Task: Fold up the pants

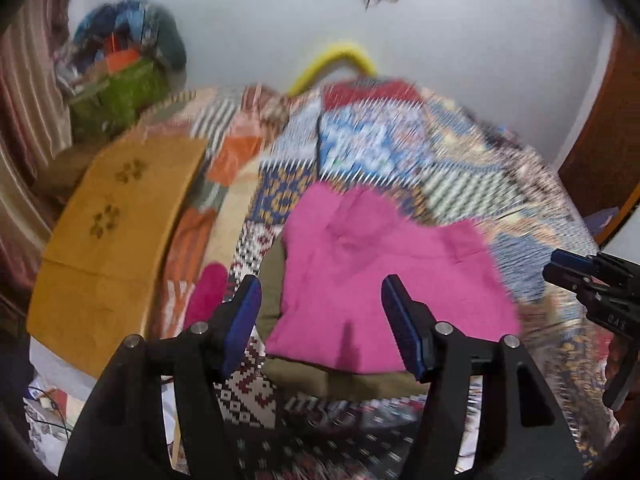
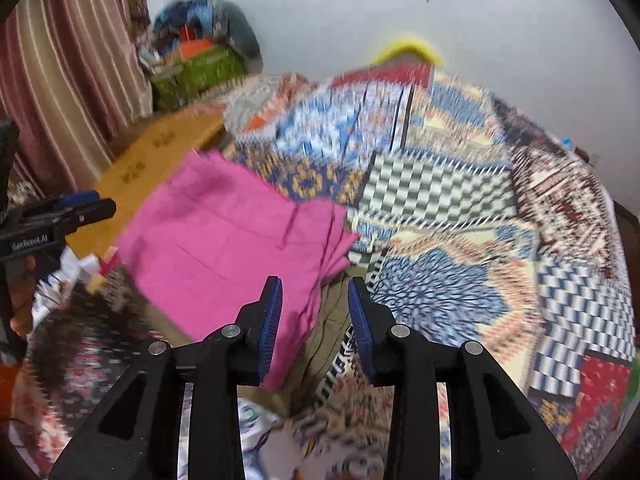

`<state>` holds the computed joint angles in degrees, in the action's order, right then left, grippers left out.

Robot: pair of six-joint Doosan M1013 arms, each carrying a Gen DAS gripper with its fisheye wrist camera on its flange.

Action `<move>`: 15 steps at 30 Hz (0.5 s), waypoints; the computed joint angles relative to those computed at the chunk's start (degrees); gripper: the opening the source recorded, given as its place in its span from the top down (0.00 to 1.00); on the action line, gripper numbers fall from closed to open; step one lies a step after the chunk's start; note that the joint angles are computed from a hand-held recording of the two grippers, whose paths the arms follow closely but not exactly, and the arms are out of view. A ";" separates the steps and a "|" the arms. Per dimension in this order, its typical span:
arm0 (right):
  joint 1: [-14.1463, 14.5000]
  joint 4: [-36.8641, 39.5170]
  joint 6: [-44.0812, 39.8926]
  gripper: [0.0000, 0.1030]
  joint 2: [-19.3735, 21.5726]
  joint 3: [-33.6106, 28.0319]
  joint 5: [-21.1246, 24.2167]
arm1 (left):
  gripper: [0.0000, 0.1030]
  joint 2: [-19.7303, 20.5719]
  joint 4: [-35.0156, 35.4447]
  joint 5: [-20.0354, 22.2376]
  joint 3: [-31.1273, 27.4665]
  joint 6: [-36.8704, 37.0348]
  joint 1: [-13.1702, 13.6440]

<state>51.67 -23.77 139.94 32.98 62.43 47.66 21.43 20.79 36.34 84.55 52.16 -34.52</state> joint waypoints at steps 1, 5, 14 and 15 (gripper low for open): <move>0.38 -1.63 1.79 0.70 -1.29 1.08 -1.08 | 0.39 -1.23 1.24 -0.94 0.61 -1.22 -0.58; 2.80 -11.00 9.35 0.70 -6.26 4.67 -3.91 | 0.39 -6.26 7.27 -3.68 2.92 -7.45 -3.47; 10.21 -33.16 25.48 0.70 -14.67 10.57 -4.68 | 0.39 -16.71 34.51 -4.02 9.04 -32.35 -13.68; 11.01 -34.97 26.40 0.69 -15.26 11.06 -4.38 | 0.39 -17.74 37.67 -3.51 9.89 -35.19 -14.85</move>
